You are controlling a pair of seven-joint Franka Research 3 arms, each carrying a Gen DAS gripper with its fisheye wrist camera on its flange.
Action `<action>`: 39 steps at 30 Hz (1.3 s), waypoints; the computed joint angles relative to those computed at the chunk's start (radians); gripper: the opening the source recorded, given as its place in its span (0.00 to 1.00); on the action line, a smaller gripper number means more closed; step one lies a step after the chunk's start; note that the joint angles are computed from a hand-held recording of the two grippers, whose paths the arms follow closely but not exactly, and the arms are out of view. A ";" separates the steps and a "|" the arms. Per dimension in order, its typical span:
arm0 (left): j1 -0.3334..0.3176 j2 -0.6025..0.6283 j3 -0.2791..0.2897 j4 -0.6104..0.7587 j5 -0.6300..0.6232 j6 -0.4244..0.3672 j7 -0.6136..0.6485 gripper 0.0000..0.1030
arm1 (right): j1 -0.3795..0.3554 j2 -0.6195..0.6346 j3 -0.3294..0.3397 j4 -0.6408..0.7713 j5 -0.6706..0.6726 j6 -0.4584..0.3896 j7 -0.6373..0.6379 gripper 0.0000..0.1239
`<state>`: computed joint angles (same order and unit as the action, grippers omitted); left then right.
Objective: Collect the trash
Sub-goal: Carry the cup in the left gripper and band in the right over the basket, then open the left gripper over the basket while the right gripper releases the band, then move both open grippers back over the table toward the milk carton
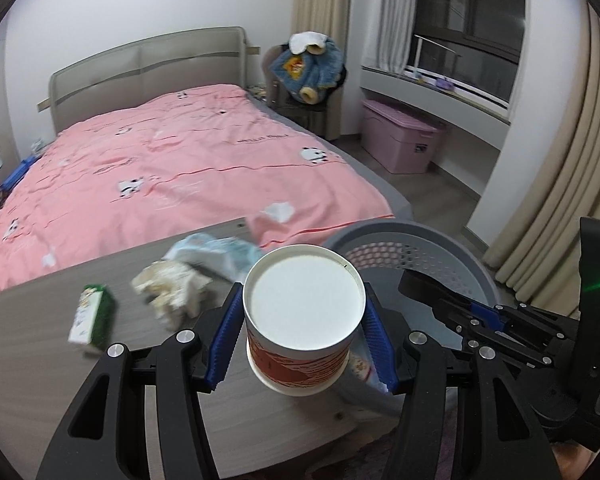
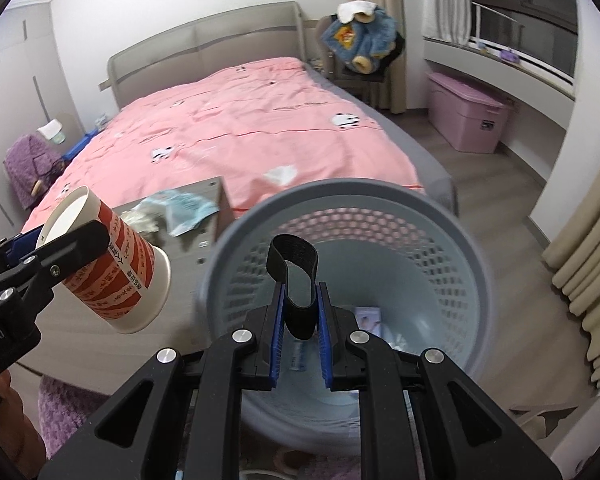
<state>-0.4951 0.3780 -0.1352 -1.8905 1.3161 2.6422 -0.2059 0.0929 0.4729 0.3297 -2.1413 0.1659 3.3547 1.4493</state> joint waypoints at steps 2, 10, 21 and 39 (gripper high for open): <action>0.003 0.035 -0.004 0.043 -0.022 0.007 0.042 0.54 | -0.023 0.011 0.004 0.010 0.000 -0.006 0.005 0.12; -0.037 0.176 0.028 0.208 -0.155 0.036 0.218 0.54 | -0.061 0.053 -0.003 0.048 0.019 -0.043 -0.011 0.12; -0.089 0.257 0.084 0.301 -0.308 0.041 0.363 0.54 | -0.125 0.095 0.042 0.080 0.062 -0.063 -0.071 0.17; -0.105 0.221 0.111 0.249 -0.297 0.033 0.300 0.65 | -0.115 0.082 0.033 0.055 0.056 -0.030 -0.043 0.37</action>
